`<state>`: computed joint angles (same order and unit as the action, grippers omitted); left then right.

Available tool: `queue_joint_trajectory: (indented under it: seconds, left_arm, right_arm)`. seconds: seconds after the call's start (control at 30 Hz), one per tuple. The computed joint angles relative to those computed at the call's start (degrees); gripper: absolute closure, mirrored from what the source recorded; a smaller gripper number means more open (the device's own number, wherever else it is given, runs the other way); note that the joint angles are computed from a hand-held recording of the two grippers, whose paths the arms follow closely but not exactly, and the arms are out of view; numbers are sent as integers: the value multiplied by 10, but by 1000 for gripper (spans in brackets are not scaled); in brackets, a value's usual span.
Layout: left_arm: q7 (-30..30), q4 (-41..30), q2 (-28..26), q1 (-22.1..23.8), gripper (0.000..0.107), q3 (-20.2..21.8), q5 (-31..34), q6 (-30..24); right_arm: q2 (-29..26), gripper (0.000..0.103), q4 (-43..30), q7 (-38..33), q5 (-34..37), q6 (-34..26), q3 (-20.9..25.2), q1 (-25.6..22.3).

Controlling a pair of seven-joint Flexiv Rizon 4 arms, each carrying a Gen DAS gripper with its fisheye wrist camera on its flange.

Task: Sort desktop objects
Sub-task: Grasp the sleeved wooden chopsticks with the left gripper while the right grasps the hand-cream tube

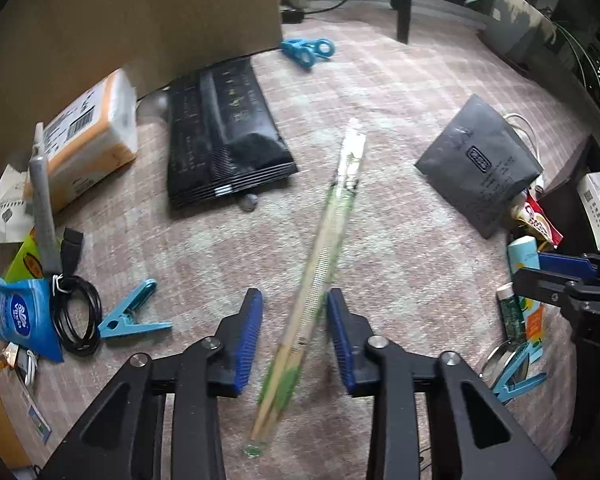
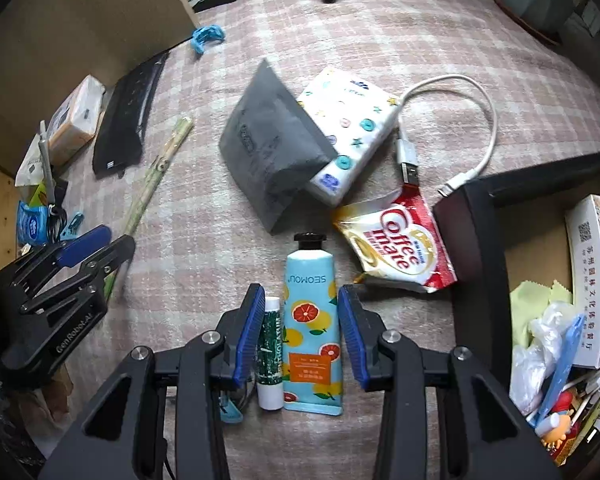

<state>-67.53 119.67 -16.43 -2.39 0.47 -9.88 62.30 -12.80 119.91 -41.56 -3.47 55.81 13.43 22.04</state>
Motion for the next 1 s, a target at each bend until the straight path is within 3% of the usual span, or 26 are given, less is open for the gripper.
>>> queue_joint_trajectory:
  seconds: [0.27,0.67,0.8,1.0]
  left_arm:
    - [6,12,5,-3,91,-4,-2,11]
    - [-4,29,9,-3,94,-3,-15,32]
    - [-11,33,11,-7,94,-1,-4,38]
    - [-26,43,17,-13,95,1,8,47]
  right_arm:
    - [-1,64,-11,-25,25,-11,7,-4]
    - [29,66,31,-15,76,28,5,-21]
    - [25,66,22,-35,54,-4,4,-17]
    - [20,73,28,4,-94,-50,-11,19]
